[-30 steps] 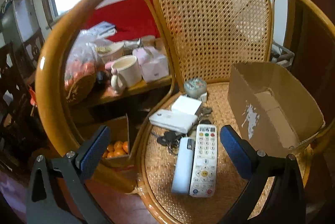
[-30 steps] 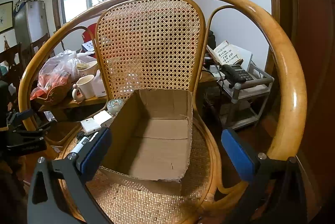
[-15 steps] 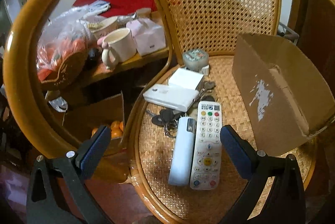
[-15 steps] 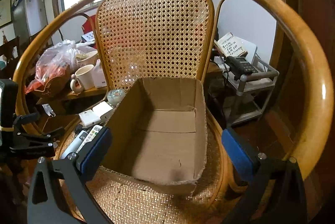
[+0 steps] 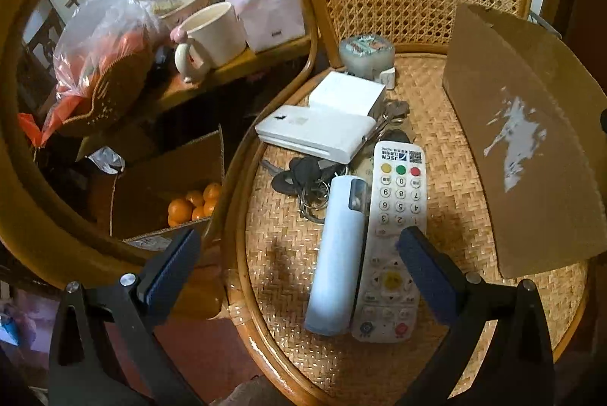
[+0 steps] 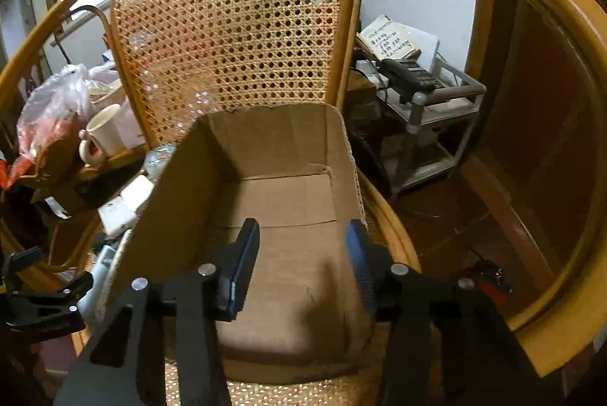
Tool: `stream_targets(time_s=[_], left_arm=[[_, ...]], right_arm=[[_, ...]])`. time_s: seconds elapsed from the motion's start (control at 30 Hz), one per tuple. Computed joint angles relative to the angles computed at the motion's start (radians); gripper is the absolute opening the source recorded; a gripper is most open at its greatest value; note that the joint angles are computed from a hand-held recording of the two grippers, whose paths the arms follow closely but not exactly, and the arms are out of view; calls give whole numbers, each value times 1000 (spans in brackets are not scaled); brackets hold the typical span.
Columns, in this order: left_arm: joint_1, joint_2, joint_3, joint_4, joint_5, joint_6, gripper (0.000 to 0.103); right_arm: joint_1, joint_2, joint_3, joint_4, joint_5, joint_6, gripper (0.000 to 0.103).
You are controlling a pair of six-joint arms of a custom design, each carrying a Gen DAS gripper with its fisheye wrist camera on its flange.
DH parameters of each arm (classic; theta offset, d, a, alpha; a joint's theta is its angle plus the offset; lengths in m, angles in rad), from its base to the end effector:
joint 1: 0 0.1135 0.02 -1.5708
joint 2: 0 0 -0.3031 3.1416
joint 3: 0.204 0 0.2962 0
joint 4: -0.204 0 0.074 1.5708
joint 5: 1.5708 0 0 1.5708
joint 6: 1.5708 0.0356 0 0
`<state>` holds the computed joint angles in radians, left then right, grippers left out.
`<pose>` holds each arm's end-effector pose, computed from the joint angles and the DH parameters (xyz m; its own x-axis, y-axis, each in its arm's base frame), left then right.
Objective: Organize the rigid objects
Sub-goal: 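Close the left tool on the light blue cylinder while the right tool clamps the box wall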
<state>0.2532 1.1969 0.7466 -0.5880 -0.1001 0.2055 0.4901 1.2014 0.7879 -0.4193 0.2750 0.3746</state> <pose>0.2432 0.0666 0.2292 -0.8774 -0.0173 -0.4794 -0.1219 0.9746 0.1879 0.2455 0.1200 0.2545 -0.7142 0.0181 -0.6997 -0.0327 0.9977 0.0592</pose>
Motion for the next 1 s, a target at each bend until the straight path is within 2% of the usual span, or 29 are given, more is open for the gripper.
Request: stream_targets(time_s=[0.13,0.37,0.53,0.6,0.83,0.9,1.0], left_arm=[[10,19,9,-1,14,-8,103],[-6,41,8,0,-36,-22,103],[-13,47,1,-5,-38,-7,103],[-15,48,-3,3,-47,-1,103],[14,96,5,8,-51,18,103],[13,90,-6,27,-56,30,103],[13,88,-9,33,-54,34,103]], right_arm=[[-13,-12,-11,28,-10,-15,50],[-23,-44,-17,38,-11,-32,50],[-35,-76,-21,47,-6,-41,50],[-37,-57,-8,28,16,-37,50],[-114,18,0,3,-59,-36,50],[-139,33,-6,11,-91,-36,38],[-161,59,-4,19,-122,-40,35]])
